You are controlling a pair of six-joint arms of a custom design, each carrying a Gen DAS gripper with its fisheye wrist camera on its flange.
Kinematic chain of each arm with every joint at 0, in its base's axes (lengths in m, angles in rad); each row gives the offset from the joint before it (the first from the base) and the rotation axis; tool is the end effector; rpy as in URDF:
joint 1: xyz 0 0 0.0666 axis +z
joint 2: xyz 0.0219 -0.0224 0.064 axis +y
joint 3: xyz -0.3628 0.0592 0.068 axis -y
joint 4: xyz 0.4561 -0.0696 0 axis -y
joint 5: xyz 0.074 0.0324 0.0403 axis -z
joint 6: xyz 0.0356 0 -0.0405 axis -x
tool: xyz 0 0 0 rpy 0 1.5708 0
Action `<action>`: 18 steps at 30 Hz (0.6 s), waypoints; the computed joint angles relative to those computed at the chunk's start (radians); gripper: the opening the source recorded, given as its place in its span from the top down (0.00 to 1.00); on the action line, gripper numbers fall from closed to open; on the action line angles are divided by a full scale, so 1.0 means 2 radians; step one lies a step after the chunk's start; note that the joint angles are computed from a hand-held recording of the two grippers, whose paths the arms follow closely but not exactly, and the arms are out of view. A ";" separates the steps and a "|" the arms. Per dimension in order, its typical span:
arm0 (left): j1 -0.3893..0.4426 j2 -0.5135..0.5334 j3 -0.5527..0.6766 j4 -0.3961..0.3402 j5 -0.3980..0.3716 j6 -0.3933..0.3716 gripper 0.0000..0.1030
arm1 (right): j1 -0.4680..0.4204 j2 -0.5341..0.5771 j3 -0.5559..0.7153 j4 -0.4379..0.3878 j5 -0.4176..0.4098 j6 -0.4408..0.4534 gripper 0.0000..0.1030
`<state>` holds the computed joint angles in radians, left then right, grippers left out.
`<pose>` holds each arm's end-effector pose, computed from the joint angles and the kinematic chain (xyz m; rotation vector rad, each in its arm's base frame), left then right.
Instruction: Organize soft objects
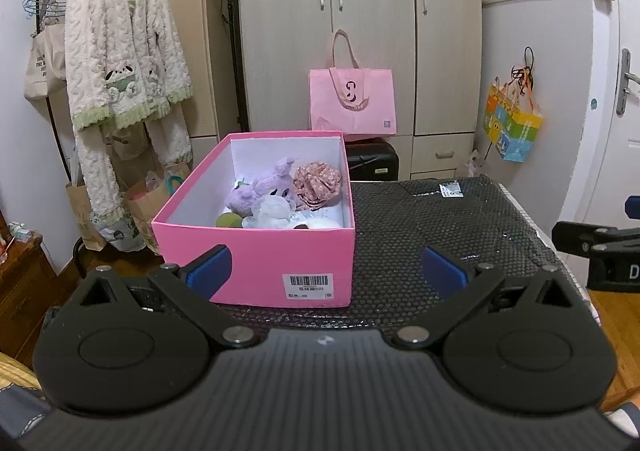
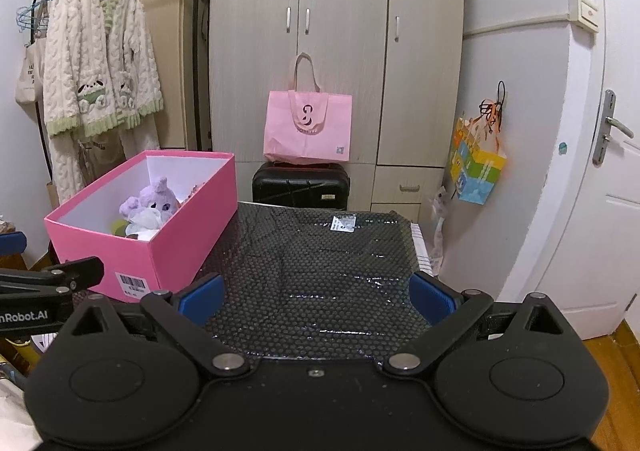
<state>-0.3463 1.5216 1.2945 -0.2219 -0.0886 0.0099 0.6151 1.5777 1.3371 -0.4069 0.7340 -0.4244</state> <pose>0.5793 -0.2061 0.3459 0.2827 2.0007 -0.1367 0.5166 0.3353 0.3235 0.1907 2.0306 -0.1734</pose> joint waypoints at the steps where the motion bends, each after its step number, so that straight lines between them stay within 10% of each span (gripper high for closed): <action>1: -0.001 0.000 -0.001 0.002 -0.003 0.002 0.00 | 0.000 -0.001 -0.002 0.003 0.002 0.001 0.02; 18: 0.004 0.001 -0.004 0.016 -0.004 0.005 0.00 | -0.002 -0.002 -0.011 0.016 0.010 -0.006 0.02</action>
